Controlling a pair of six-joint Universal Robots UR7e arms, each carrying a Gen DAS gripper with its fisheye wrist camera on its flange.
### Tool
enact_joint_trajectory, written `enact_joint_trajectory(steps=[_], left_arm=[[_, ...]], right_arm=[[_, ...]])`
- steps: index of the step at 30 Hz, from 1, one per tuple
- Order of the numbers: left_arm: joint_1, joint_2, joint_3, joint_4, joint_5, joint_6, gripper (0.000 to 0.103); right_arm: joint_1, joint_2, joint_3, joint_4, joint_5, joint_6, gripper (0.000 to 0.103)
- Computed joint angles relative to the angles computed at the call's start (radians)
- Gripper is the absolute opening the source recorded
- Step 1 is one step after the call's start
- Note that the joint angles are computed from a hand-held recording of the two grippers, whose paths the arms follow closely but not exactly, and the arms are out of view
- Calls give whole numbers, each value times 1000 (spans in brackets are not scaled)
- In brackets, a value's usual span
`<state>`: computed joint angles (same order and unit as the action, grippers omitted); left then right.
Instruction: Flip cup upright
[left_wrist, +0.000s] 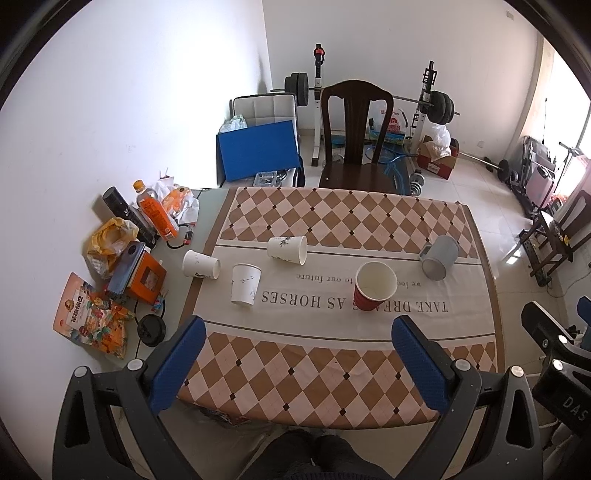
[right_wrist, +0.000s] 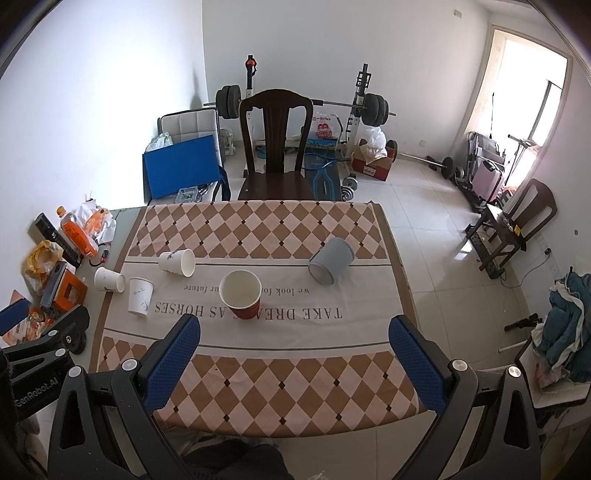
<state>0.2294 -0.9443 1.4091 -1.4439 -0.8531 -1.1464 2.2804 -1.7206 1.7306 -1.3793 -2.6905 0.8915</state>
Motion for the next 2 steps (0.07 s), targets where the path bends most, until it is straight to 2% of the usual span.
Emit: enact_joint_trajectory(steps=[2], left_arm=[[-2, 1, -3, -1, -3, -1, 103]], right_arm=[[0, 0, 0, -1, 2, 1, 103]])
